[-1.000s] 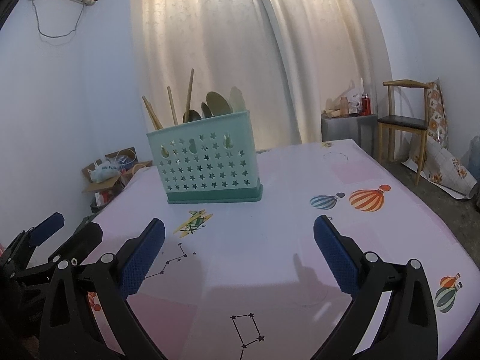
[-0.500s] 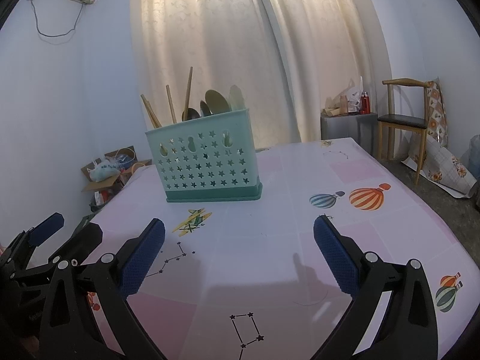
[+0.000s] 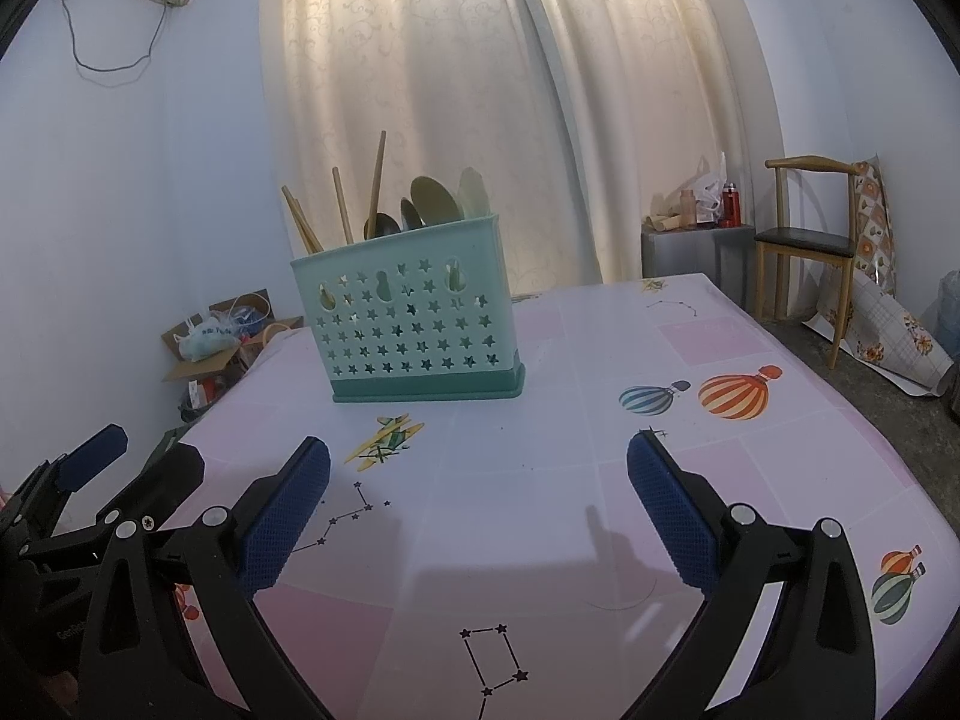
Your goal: Organize utensils
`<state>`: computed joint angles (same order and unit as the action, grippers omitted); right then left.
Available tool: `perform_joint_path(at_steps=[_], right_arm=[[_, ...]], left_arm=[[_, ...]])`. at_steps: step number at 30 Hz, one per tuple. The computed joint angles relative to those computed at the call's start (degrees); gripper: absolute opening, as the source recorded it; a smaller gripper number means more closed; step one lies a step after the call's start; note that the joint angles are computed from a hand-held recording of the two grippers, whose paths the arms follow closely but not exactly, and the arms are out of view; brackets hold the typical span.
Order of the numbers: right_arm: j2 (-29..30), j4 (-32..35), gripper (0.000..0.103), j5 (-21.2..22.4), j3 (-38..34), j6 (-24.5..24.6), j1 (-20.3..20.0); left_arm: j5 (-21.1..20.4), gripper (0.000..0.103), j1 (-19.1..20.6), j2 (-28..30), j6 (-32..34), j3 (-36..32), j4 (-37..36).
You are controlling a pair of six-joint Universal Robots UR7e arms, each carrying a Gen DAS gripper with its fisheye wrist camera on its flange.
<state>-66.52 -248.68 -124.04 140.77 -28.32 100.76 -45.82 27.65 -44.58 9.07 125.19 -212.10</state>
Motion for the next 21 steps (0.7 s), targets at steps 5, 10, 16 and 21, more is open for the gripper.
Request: perform_joint_path(at_steps=[5,10,16,21], right_arm=[[-0.1,0.0,0.097,-0.1,0.0,0.0,0.1],[-0.1,0.2,0.097,0.1,0.0,0.0,-0.1],[-0.2,0.2,0.097,0.2,0.2,0.0,-0.2],[-0.3,0.2,0.097,0.3,0.1,-0.1,-0.3]], left_arm=[[0.0,0.094,0.0,0.0,0.1,0.0,0.0],[0.0,0.094,0.1,0.0,0.0,-0.1,0.1],[0.2,0.094,-0.1,-0.4,-0.3,0.2,0.4],[0.2,0.094,-0.1,-0.2,-0.3,0.0,0.3]])
